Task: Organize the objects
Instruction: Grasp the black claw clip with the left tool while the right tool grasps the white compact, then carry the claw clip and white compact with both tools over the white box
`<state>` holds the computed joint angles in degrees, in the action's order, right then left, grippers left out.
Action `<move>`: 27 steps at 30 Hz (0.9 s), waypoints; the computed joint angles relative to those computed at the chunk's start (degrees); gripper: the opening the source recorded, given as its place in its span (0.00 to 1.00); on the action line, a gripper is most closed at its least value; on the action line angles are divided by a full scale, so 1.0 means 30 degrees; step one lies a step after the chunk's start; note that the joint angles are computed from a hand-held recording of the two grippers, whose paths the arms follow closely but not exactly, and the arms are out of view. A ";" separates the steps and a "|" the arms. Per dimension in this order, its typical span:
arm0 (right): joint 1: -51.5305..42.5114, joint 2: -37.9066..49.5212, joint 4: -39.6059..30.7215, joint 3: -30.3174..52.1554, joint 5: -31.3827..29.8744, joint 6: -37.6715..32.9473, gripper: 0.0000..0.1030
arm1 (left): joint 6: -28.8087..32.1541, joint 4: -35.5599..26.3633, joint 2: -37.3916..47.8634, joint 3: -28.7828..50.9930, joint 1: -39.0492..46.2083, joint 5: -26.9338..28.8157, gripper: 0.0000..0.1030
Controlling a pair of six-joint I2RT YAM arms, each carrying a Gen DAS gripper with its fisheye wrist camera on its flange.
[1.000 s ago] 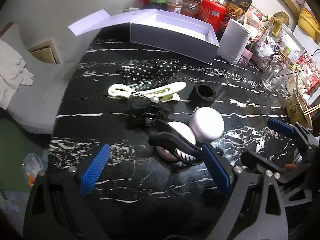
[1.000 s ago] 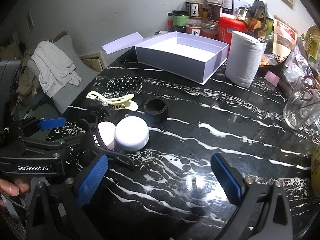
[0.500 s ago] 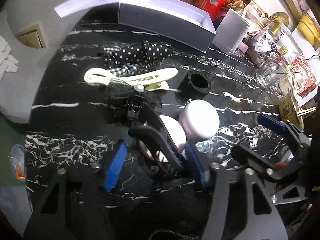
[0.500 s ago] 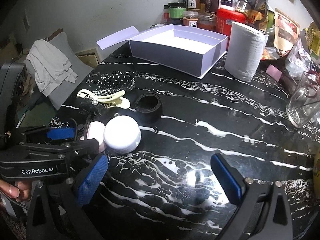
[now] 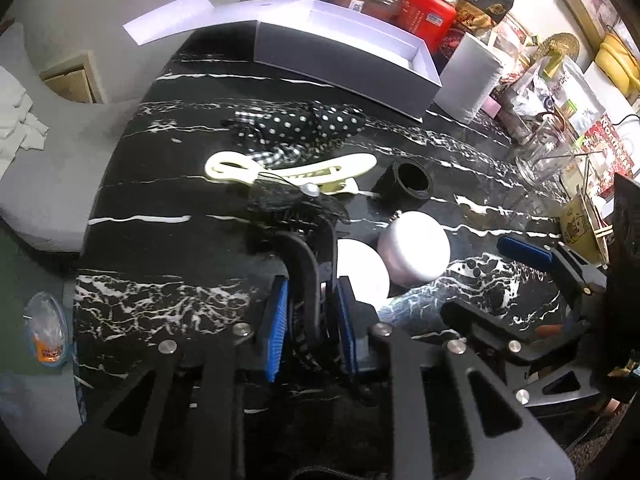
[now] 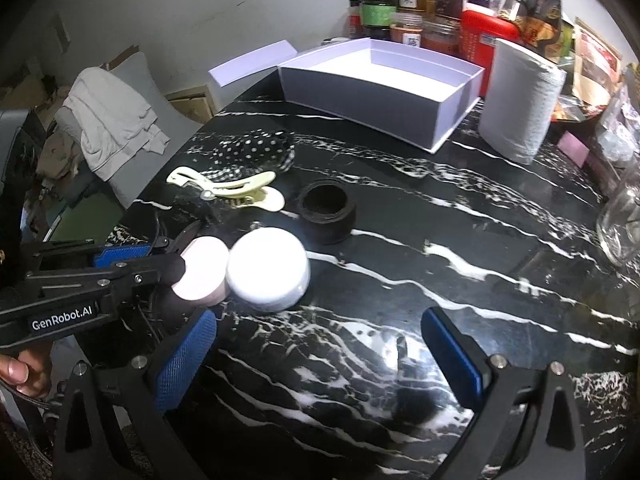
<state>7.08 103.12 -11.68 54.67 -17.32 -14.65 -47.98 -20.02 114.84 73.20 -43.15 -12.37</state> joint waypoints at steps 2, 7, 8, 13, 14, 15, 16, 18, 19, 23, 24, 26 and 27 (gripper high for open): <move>0.0138 0.0089 0.0045 0.0093 -0.0053 0.0057 0.99 | -0.0088 -0.0057 -0.0297 -0.0283 0.0057 -0.0272 0.22; 0.0475 0.0575 0.0154 0.0635 -0.0305 0.0114 0.90 | -0.0387 -0.0359 -0.0831 -0.0918 0.0253 -0.0694 0.22; 0.0558 0.0689 0.0184 0.0745 -0.0393 0.0076 0.89 | -0.0481 -0.0417 -0.0879 -0.1027 0.0293 -0.0747 0.22; 0.0920 0.1403 0.0327 0.1364 -0.0602 0.0139 0.81 | -0.0708 -0.0492 -0.0921 -0.1300 0.0461 -0.0589 0.22; 0.0956 0.1560 0.0325 0.1504 -0.0630 0.0122 0.79 | -0.0742 -0.0480 -0.0919 -0.1322 0.0483 -0.0552 0.22; 0.0980 0.1764 0.0293 0.1700 -0.0699 0.0137 0.74 | -0.0742 -0.0414 -0.0923 -0.1372 0.0516 -0.0520 0.22; 0.0960 0.1890 0.0250 0.1827 -0.0819 0.0142 0.70 | -0.0777 -0.0409 -0.0924 -0.1392 0.0508 -0.0527 0.22; 0.0878 0.2089 0.0215 0.1992 -0.1142 0.0235 0.68 | -0.0775 -0.0457 -0.0867 -0.1367 0.0540 -0.0495 0.22; 0.0840 0.2174 0.0174 0.2049 -0.1271 0.0224 0.67 | -0.0819 -0.0537 -0.0847 -0.1319 0.0512 -0.0486 0.22; 0.0670 0.2363 0.0130 0.2095 -0.2121 0.0075 0.57 | -0.0781 -0.0656 -0.0673 -0.1148 0.0526 -0.0344 0.22; 0.0673 0.2337 0.0164 0.2051 -0.2151 0.0035 0.52 | -0.0781 -0.0689 -0.0654 -0.1128 0.0517 -0.0340 0.22; 0.0639 0.2231 0.0295 0.1910 -0.2021 -0.0007 0.52 | -0.0721 -0.0733 -0.0628 -0.1087 0.0514 -0.0388 0.22; 0.0600 0.2199 0.0307 0.1869 -0.2039 -0.0007 0.52 | -0.0718 -0.0783 -0.0618 -0.1056 0.0506 -0.0415 0.22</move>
<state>8.88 109.72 -10.76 60.27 -23.44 -14.67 -50.13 -22.37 112.99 70.04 -41.64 -13.61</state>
